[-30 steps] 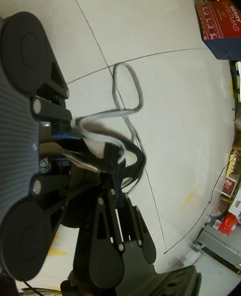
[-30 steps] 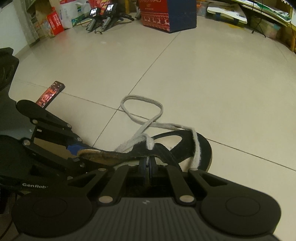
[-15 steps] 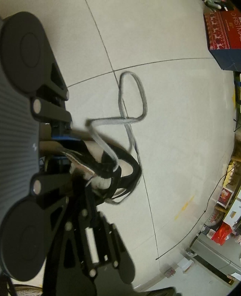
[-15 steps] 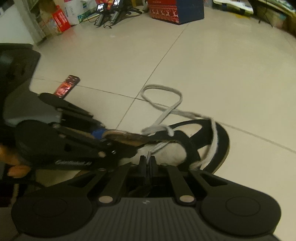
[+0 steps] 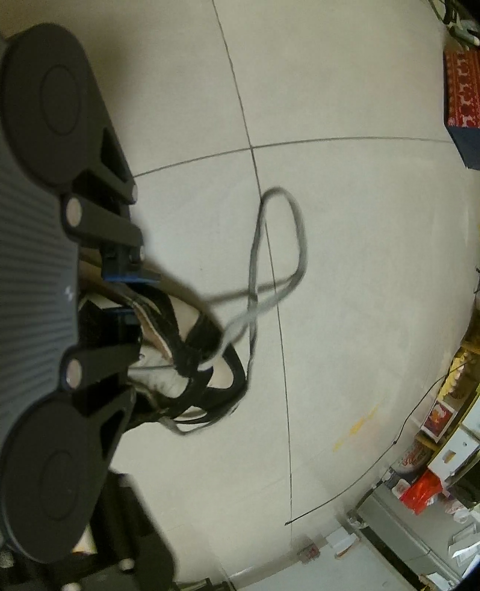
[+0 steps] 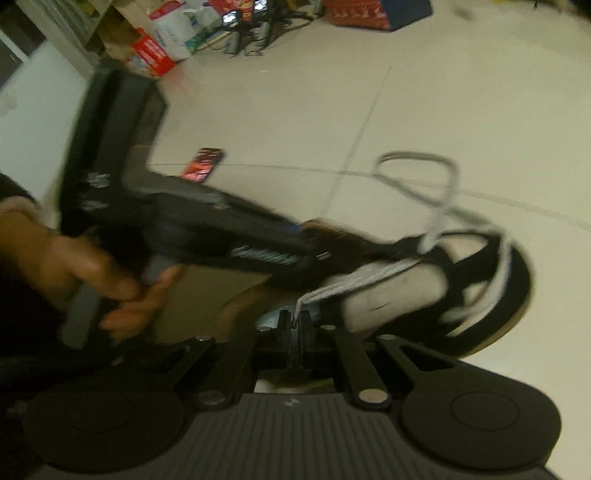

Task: Lace up shoes with both hands

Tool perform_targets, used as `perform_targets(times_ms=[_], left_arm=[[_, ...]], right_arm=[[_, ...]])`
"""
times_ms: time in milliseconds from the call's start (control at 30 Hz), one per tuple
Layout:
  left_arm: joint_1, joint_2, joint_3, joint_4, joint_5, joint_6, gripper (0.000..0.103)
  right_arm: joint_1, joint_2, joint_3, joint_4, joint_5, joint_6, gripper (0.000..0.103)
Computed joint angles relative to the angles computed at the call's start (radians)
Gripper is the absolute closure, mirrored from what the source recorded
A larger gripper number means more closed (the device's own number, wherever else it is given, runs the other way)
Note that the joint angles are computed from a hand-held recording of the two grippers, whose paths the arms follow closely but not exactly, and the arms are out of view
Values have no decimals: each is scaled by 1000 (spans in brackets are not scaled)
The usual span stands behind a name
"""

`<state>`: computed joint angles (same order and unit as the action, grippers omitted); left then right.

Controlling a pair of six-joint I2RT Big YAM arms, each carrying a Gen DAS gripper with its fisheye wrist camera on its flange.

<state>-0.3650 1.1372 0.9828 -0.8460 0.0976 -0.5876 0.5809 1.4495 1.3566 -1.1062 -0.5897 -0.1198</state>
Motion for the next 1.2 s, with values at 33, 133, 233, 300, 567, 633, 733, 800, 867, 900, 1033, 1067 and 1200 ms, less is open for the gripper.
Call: perform_targets(times_ms=[33,133,233,300,567,633,733,800,867,900,1033,1067,1200], left_arm=[[8,0,0,-3,5,-7,91],[30,-2,-3,-9,18,-25,91],[30,-8,-9,-10,17,-10,91],[29,-14,-13,-12,16,11,91],[45,-6,5,-51,49,96,89],[45,3,17,-68,58,137,85],[43,19,40,-101,63,195,81],[51,32,57,-129,77,220,81],[63,46,76,-157,95,254,81],[67,52,84,-167,101,274,81],[67,69,107,-202,101,354,80],[58,78,116,-209,94,383,77],[47,102,141,-228,73,396,79]], right_arm=[[8,0,0,-10,-11,-5,98],[32,-1,-2,-54,-60,-28,98],[67,-9,-18,-87,-99,-51,98],[87,-9,-26,-106,-124,-59,98],[170,1,-47,-126,-120,-63,98],[175,-2,-58,-98,-98,-31,98],[176,4,-52,-78,-55,23,94],[171,6,-43,-70,-32,56,80],[160,-1,-39,-55,-13,94,56],[153,-5,-38,-48,-6,112,56],[134,-14,-29,-28,38,196,55],[135,-12,-28,-26,58,209,54],[135,0,-19,-24,150,230,54]])
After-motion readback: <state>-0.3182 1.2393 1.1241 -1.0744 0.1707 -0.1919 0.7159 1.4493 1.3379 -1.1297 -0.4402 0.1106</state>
